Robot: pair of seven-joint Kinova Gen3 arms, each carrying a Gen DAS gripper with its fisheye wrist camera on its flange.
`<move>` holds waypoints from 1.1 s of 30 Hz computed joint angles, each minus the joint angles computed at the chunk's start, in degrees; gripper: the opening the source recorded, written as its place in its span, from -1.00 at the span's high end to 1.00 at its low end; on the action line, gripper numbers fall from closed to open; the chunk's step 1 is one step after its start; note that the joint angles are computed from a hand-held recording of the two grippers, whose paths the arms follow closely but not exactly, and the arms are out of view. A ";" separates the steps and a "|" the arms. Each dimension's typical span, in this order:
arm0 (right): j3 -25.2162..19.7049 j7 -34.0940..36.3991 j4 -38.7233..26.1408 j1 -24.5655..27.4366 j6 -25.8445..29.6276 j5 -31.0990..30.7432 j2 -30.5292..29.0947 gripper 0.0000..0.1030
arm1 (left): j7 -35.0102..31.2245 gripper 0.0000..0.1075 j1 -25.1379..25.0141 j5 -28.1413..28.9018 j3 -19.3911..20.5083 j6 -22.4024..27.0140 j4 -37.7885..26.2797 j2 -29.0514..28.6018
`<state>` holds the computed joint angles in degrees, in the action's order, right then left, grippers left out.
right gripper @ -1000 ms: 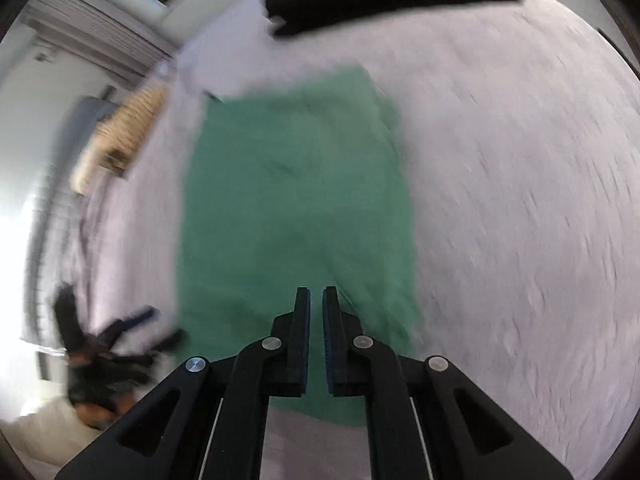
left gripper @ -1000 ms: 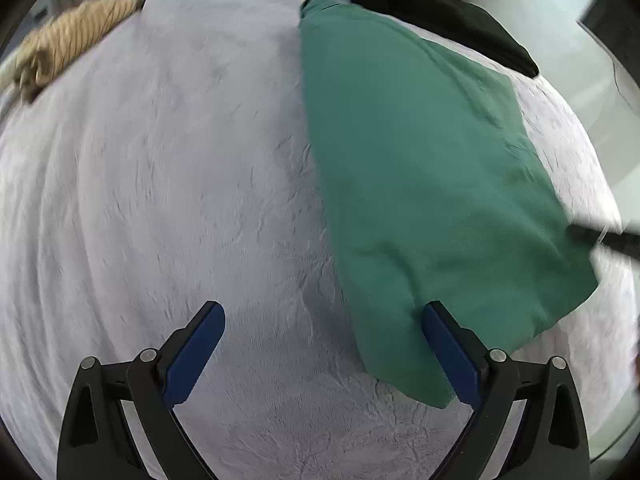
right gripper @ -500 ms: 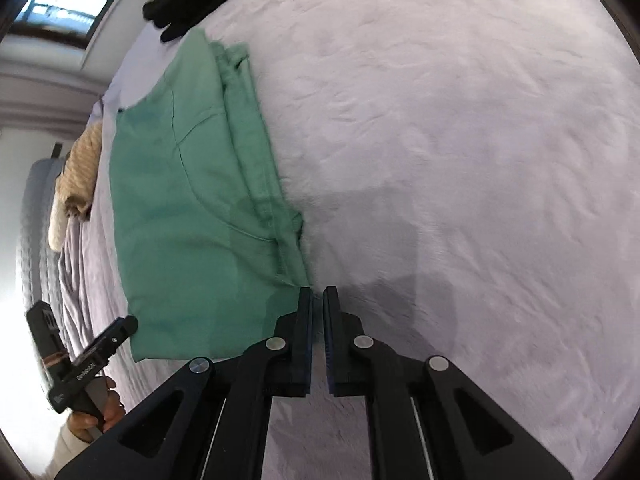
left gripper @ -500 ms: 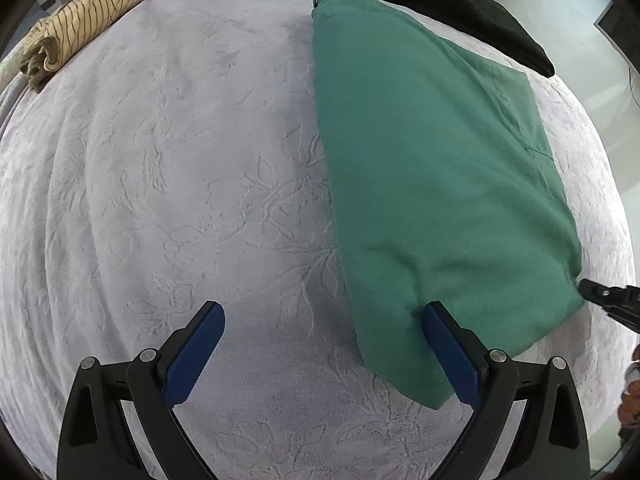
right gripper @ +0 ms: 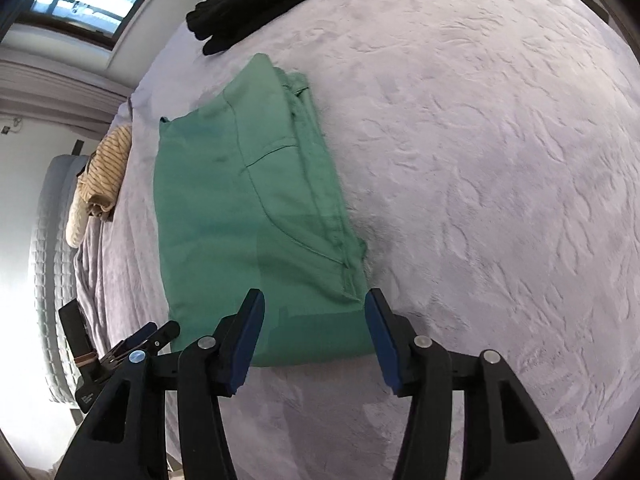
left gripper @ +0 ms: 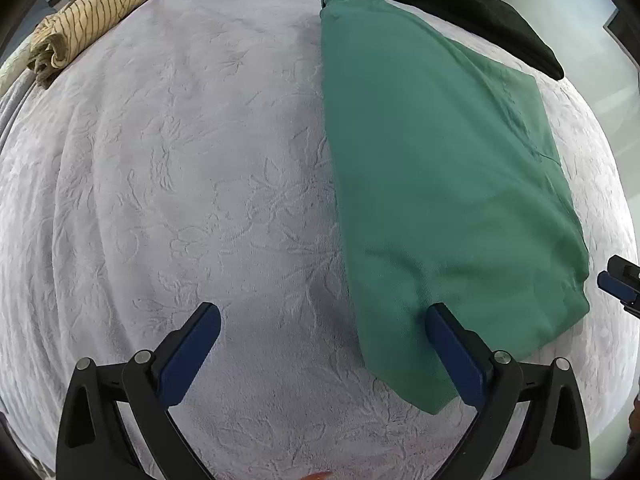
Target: Fold large clothes
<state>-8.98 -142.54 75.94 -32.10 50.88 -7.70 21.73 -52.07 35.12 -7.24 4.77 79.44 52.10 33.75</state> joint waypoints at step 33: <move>-7.03 30.76 -11.46 14.89 0.10 -19.33 13.79 -1.00 | -8.97 -0.91 -11.22 14.84 4.01 -6.89 -4.42 5.54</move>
